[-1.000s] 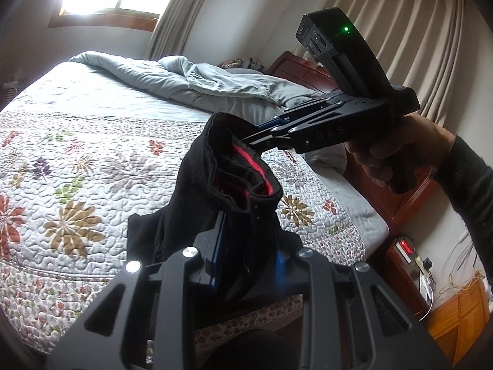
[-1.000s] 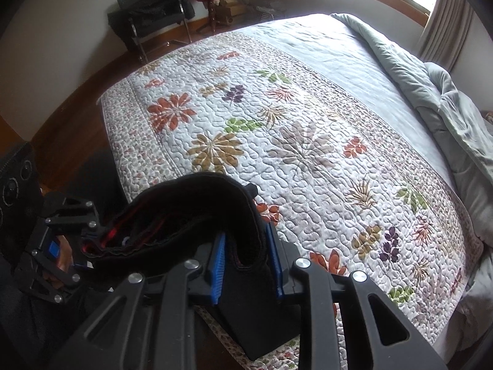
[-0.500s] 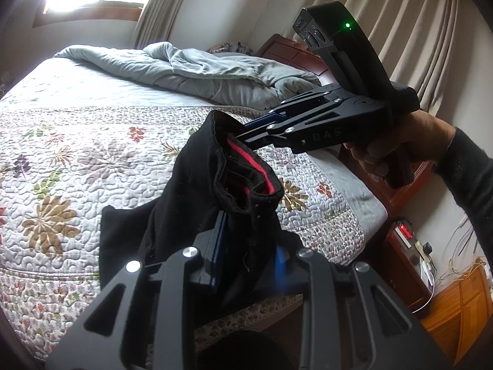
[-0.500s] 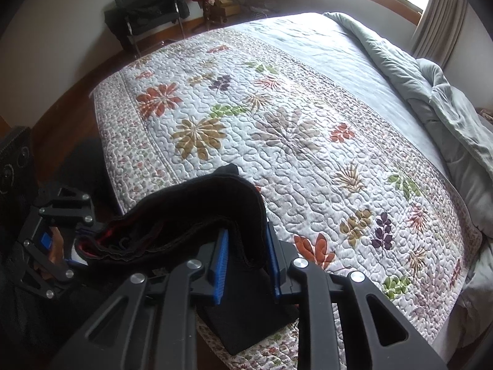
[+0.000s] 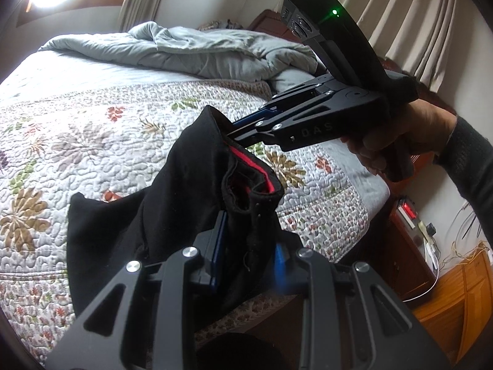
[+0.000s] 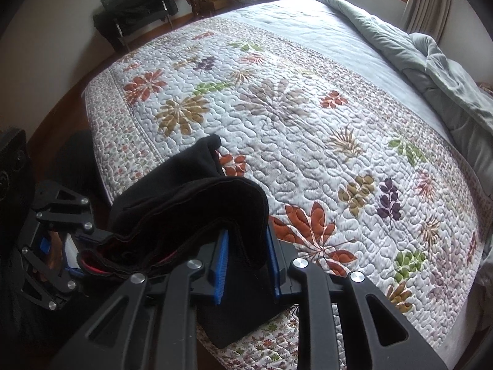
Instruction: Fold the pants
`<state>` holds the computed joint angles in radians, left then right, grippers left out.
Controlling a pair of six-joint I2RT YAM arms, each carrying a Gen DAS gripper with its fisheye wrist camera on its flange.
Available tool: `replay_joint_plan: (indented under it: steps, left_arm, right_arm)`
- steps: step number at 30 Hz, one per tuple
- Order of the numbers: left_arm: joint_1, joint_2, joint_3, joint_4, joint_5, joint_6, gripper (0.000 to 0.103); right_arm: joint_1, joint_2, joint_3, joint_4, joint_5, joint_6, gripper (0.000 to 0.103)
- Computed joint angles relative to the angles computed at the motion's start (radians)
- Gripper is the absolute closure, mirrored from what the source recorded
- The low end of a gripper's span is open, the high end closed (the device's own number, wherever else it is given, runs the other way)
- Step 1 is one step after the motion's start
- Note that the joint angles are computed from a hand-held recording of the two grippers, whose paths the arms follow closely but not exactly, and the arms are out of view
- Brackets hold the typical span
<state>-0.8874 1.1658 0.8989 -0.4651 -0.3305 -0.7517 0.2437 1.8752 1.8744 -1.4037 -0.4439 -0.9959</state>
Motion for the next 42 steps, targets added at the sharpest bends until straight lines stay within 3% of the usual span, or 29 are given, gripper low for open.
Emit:
replay_joint_plan:
  steps: [18,38,42]
  left_arm:
    - [0.059,0.257,-0.013,0.175,0.140,0.027,0.077]
    - [0.048,0.378,-0.004,0.223,0.178,0.008,0.076]
    - [0.045,0.368,-0.011,0.223,0.195,0.008,0.069]
  right_arm:
    - [-0.097,0.130,-0.133,0.128,-0.026,-0.063,0.081]
    - [-0.175,0.182,-0.219,0.186,-0.068,-0.094,0.080]
    - [-0.191,0.166,-0.254,0.209,-0.075,-0.067,0.078]
